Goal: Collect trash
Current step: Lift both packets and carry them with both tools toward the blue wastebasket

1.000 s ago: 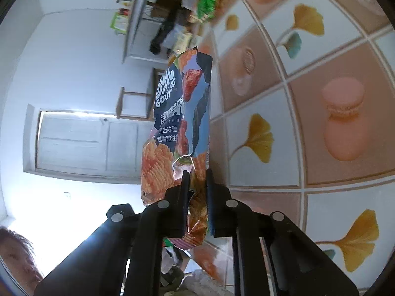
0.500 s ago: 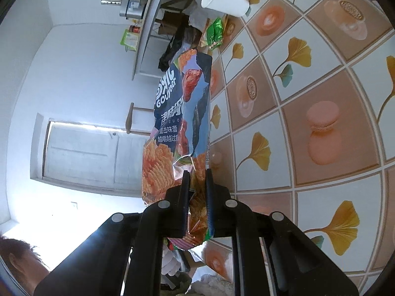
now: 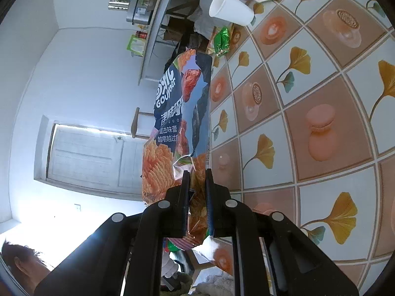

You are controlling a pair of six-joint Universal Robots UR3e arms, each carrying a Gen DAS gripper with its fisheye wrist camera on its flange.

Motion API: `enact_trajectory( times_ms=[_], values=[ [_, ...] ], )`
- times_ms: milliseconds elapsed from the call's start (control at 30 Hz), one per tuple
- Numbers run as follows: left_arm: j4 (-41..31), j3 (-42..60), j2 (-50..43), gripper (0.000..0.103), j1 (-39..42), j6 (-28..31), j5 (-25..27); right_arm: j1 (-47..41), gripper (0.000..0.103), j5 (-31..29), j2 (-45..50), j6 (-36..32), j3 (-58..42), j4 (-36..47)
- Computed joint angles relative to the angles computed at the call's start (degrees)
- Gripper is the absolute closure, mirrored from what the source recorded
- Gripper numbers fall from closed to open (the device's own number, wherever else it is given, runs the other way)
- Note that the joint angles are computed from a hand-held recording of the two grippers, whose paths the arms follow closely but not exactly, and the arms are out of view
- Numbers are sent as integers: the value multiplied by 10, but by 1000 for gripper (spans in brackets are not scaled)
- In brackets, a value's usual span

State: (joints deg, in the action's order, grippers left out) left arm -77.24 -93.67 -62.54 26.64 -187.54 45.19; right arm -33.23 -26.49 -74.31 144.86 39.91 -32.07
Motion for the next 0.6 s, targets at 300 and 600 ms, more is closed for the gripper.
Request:
enact_trajectory(
  times_ms=[300, 600],
  values=[
    [-10, 13, 6, 101, 17, 8, -29, -43, 91, 1, -13, -77, -18, 95],
    [1, 20, -1, 101, 13, 1, -37, -83, 91, -1, -27, -133, -29, 166]
  ],
)
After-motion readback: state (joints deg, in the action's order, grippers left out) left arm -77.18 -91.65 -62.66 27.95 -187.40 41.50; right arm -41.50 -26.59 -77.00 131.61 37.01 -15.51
